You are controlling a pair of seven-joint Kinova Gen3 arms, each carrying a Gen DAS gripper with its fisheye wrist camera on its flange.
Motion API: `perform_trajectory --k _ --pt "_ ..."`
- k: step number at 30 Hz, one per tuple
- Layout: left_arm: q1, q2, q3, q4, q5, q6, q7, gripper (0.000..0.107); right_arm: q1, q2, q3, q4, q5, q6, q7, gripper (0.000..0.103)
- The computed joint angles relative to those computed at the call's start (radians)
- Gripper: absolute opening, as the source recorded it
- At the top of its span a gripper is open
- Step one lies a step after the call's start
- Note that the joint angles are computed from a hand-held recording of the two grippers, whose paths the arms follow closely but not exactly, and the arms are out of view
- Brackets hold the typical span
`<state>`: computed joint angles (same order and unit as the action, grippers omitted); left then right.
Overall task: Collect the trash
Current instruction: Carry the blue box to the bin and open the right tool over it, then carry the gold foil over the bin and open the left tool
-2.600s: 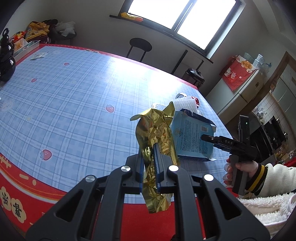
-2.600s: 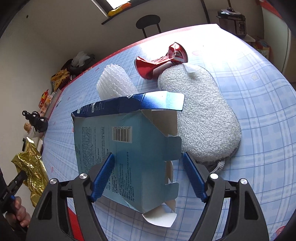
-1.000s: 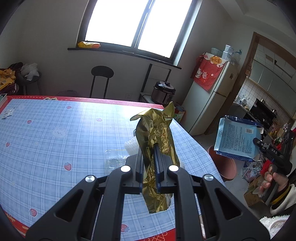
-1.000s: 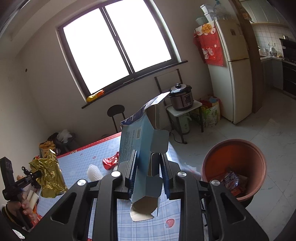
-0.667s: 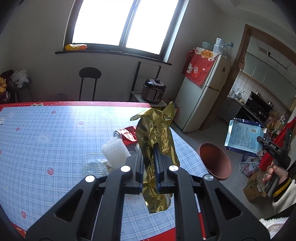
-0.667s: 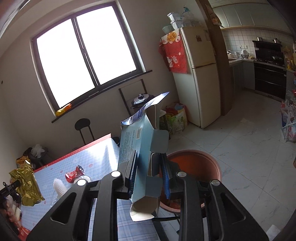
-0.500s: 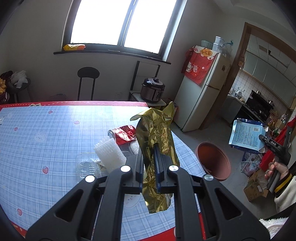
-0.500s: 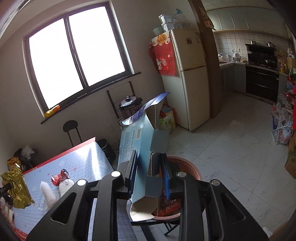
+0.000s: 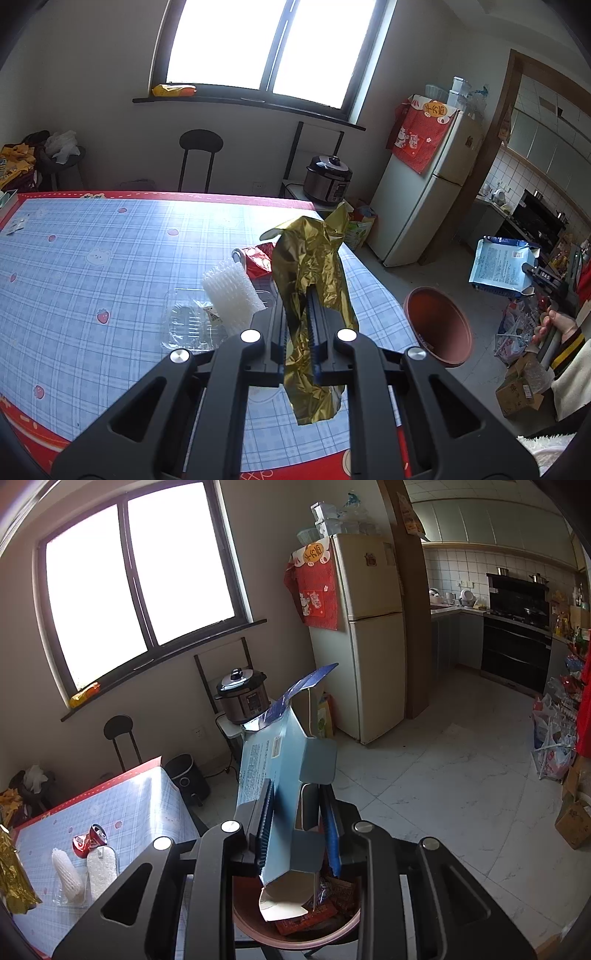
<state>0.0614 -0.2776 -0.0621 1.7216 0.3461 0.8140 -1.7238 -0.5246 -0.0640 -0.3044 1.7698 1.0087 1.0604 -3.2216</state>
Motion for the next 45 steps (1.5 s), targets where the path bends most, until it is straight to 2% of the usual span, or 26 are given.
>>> perform_trajectory --k 5,6,7,10,14,24,33,38,45 --pt "-0.009 -0.013 -0.005 -0.006 -0.017 0.011 0.010 0.013 0.000 0.031 0.018 -0.032 -0.010 -0.009 0.024 0.029" --pt "-0.009 -0.013 -0.008 -0.007 -0.017 0.014 0.007 0.013 0.000 0.032 0.023 -0.033 -0.014 -0.020 0.023 0.039" --pt "-0.008 -0.012 -0.012 -0.010 -0.016 0.018 0.004 0.013 -0.002 0.032 0.024 -0.034 -0.009 -0.021 0.013 0.053" --pt "-0.002 -0.002 -0.024 -0.024 -0.003 0.027 -0.018 0.014 -0.022 0.031 0.009 -0.037 0.037 0.016 -0.032 0.078" --pt "0.009 0.019 -0.036 -0.044 0.034 0.034 -0.068 0.014 -0.063 0.040 -0.013 -0.066 0.054 0.122 -0.039 0.097" --pt "0.030 0.096 -0.027 -0.099 0.182 0.048 -0.235 0.014 -0.163 0.027 -0.064 -0.106 0.041 0.368 -0.034 0.098" --pt "0.049 0.184 0.060 -0.144 0.269 0.029 -0.309 0.014 -0.182 -0.016 -0.099 -0.081 -0.015 0.460 -0.044 0.098" --pt "0.086 0.252 0.135 -0.182 0.259 -0.012 -0.291 0.013 -0.167 -0.059 -0.123 -0.037 -0.063 0.487 -0.063 0.098" --pt "0.159 0.398 0.232 -0.338 0.199 -0.017 -0.246 0.014 -0.118 -0.113 -0.155 0.025 -0.123 0.504 -0.118 0.098"
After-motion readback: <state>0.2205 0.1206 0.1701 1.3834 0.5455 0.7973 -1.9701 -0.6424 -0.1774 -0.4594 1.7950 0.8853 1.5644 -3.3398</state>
